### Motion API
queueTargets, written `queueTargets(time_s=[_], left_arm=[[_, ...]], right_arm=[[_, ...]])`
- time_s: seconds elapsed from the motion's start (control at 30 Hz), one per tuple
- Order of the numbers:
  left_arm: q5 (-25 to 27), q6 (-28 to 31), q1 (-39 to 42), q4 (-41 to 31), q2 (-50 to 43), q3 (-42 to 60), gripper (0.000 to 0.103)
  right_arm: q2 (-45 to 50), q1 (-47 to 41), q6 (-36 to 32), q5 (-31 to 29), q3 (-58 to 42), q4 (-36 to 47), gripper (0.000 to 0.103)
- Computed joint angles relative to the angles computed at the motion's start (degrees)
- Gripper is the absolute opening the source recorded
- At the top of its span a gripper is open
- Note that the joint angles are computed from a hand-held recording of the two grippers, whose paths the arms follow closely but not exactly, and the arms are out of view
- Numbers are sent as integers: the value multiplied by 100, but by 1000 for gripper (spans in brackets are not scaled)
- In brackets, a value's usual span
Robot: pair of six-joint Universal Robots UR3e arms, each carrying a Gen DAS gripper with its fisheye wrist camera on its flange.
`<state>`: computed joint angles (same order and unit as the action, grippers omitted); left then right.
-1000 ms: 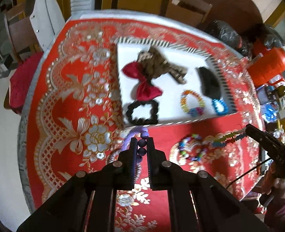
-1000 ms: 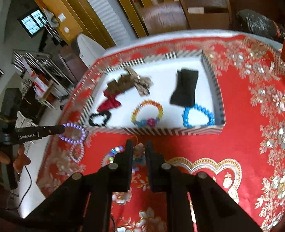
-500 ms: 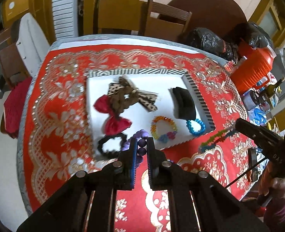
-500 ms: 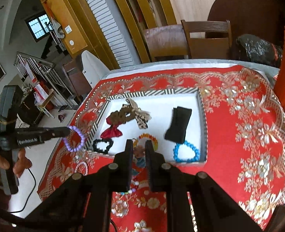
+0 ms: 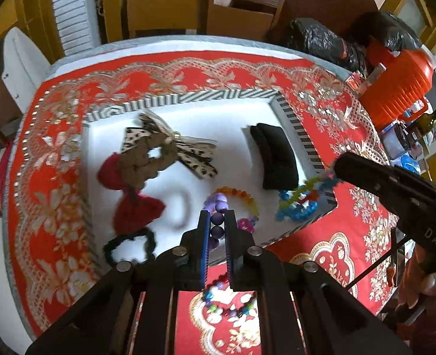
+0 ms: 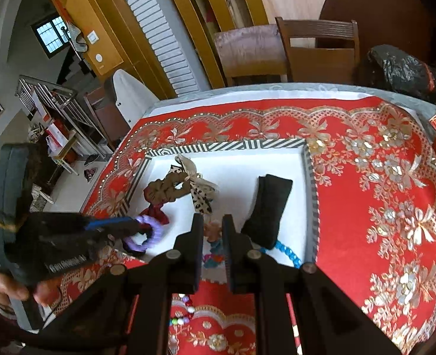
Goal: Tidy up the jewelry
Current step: 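Lower the purple bracelet and bead strand into the tray and open both tools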
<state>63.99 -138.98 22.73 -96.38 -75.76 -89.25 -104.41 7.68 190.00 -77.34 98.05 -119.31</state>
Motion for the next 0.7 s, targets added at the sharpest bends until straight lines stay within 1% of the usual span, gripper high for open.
queueTargets(time_s=[0.17,0.27,0.4,0.53,0.7], left_arm=[[30,-319,-341,408,-415,-12,0],[169,-532,-433,732,-752,-16,0],[443,-745,-360,1209,-1165,-40,0],[593,-849,-259,1411,-1402,-31,0],[675,-876,-275,1585,-1466,-121,0]], right_arm=[[617,-7,-66,116,-226,-239,12],[1012,-57,-128,289,-421,-307,12],[1642,-62,-235,429,-774,-378,12],[2375,-134,-334,469,-1170,-425,12],[3036,-173,-355,198,-1588,-510,12]])
